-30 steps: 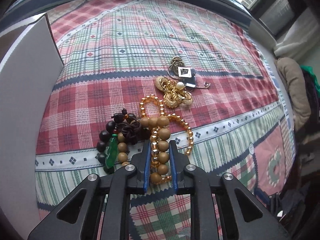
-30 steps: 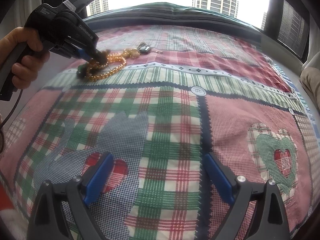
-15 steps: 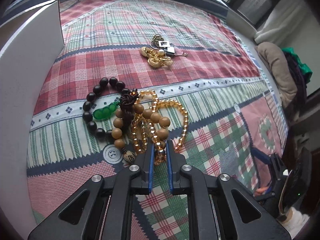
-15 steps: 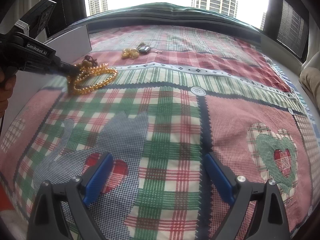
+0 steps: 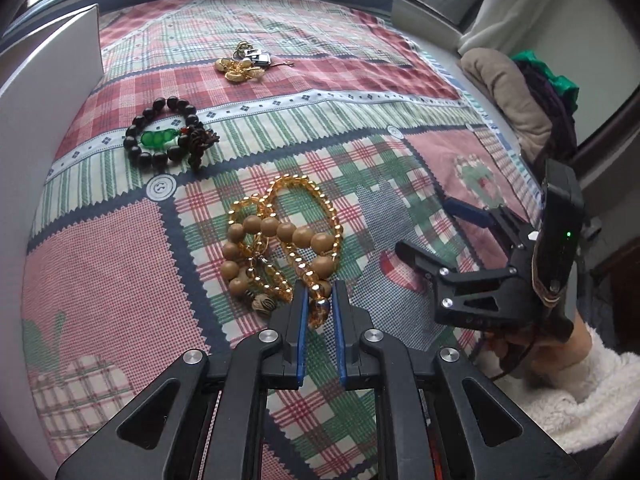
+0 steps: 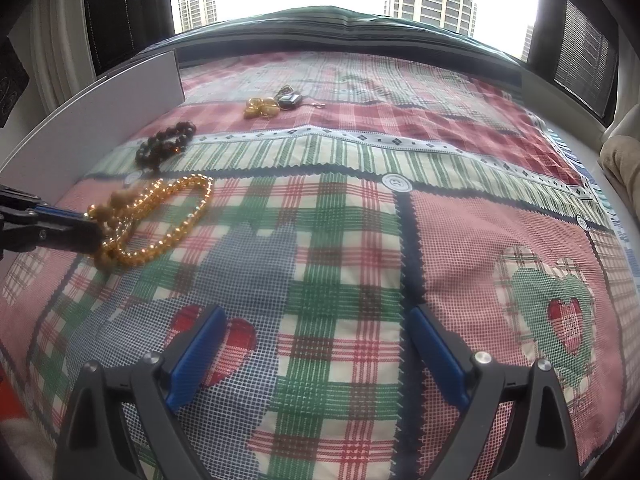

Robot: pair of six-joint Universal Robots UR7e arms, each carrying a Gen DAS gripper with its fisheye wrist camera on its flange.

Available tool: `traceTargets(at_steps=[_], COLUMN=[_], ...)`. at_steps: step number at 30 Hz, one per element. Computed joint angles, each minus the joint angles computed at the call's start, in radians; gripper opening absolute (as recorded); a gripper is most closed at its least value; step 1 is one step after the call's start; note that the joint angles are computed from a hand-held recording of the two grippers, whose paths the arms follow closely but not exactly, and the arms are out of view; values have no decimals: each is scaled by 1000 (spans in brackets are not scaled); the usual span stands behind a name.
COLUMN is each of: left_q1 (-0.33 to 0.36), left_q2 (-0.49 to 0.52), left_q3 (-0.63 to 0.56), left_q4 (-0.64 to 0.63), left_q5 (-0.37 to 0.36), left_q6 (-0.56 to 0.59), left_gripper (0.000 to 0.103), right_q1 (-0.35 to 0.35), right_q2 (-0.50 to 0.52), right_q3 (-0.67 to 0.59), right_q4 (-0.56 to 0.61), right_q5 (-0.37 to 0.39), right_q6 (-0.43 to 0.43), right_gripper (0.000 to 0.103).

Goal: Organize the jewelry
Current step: 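Lift the gold and wooden bead necklaces off the quilt with the left gripper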

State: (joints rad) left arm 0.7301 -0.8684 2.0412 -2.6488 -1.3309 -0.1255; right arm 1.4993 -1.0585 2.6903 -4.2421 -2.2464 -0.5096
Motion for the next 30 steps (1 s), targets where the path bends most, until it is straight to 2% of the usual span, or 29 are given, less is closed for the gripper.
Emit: traceTargets(at_steps=[2, 5, 6, 9, 12, 13, 15, 16, 19, 21, 22, 24, 28, 30], left_q1=[3, 6, 5, 8, 5, 0, -17, -19, 3, 4, 0, -12, -12, -23], left_q2=[-27, -56, -68, -92, -104, -98, -65, -44, 25, 54, 60, 51, -42, -84], left_q3=[35, 68, 81, 101, 111, 106, 81, 65, -3, -21, -18, -12, 36, 56], left_q4=[-4, -9, -21, -39, -69, -75, -67, -68, -20, -4, -19, -21, -96, -96], left_q5=[-6, -4, -3, -6, 5, 32, 139, 176, 195, 200, 197, 214, 119, 111], left_q6=[-9, -17, -12, -10, -8, -10, -32, -32, 6, 36, 56, 30, -4, -22], left_gripper=[11, 32, 35, 35, 35, 35, 37, 37, 34, 13, 10, 9, 9, 9], right_q1=[1, 2, 3, 3, 5, 2, -14, -16, 9, 5, 5, -1, -4, -6], right_q2=[4, 6, 6, 4, -25, -42, -68, -69, -24, -16, -17, -21, -11, -6], right_q3=[2, 1, 1, 1, 2, 6, 17, 18, -1, 3, 4, 9, 10, 11], right_q4=[-6, -6, -6, -3, 52, 78, 94, 92, 61, 41, 42, 40, 19, 5], right_q5=[0, -3, -4, -3, -6, 0, 32, 36, -17, -10, -10, 2, 6, 11], right_q6=[0, 2, 3, 3, 23, 34, 50, 51, 23, 25, 19, 14, 5, -1], right_gripper=[96, 96, 96, 96, 96, 96, 96, 96, 96, 96, 96, 96, 96, 97])
